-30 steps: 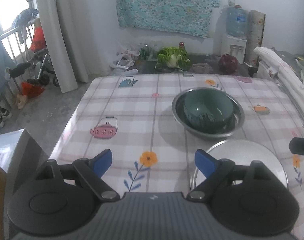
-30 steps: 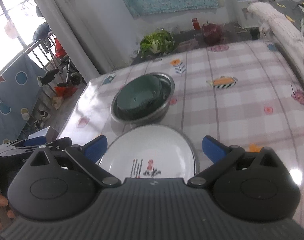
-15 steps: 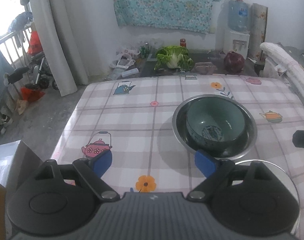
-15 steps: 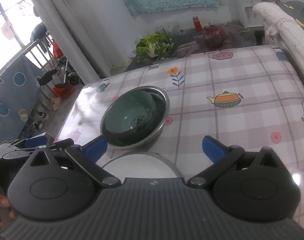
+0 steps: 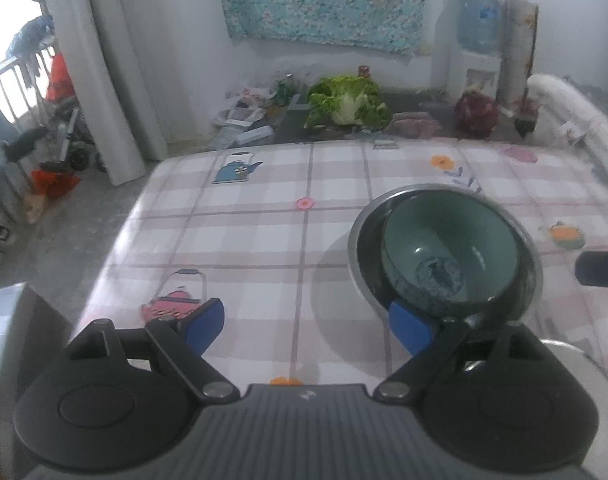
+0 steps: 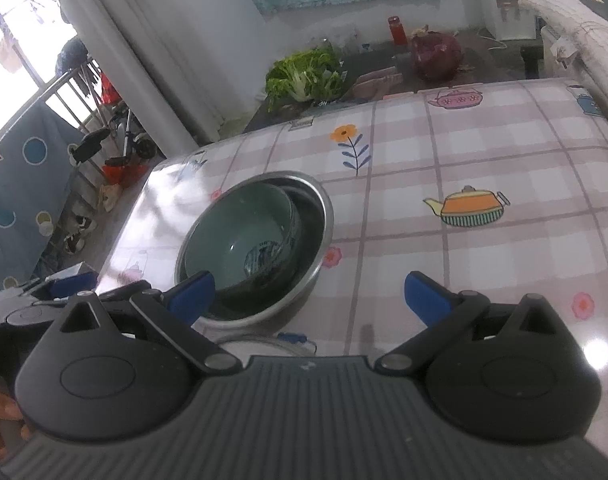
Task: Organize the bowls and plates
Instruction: 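Close both tools on the stainless basin rim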
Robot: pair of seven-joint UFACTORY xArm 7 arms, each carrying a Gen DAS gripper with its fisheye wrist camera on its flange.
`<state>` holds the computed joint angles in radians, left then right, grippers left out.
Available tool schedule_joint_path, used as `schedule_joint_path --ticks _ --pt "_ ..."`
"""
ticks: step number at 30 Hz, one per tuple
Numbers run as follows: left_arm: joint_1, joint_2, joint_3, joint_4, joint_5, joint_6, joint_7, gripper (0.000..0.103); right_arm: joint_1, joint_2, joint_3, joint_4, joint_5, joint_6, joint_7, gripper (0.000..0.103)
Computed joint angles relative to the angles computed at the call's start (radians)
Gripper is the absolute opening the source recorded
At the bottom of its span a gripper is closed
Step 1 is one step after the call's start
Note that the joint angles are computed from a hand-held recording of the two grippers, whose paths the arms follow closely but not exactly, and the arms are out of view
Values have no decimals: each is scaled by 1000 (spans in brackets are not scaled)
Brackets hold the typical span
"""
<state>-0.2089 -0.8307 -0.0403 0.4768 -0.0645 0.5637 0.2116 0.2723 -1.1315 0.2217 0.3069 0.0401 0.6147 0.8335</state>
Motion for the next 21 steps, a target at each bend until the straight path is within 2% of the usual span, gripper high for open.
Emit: schedule_joint_path --ticks 3,4,6,8,10,12,13,18,21 --pt "-59 29 94 -4 -77 -40 51 84 -18 24 -9 -9 -5 -45 -3 96" --pt "-75 42 121 3 -105 -38 69 77 -26 37 -15 -11 -5 -62 -4 94" --pt "-99 80 165 30 -161 -11 101 62 -32 64 -36 -18 -1 -94 -13 81" --pt "-109 123 190 58 -215 12 129 48 -29 100 -65 -22 13 -128 -27 72" --pt "-114 161 207 83 -267 37 159 39 -22 135 -89 -29 32 -169 -41 65" --pt "-113 192 221 106 -321 72 186 31 -10 172 -115 -33 53 -206 -60 53" --pt "-108 209 223 117 -345 87 196 28 -6 187 -120 -32 62 -219 -65 51" --pt "-68 272 221 168 -442 154 236 25 16 250 -156 -31 102 -274 -104 35" --pt "-42 279 223 182 -499 176 261 26 27 271 -170 -28 121 -291 -128 30"
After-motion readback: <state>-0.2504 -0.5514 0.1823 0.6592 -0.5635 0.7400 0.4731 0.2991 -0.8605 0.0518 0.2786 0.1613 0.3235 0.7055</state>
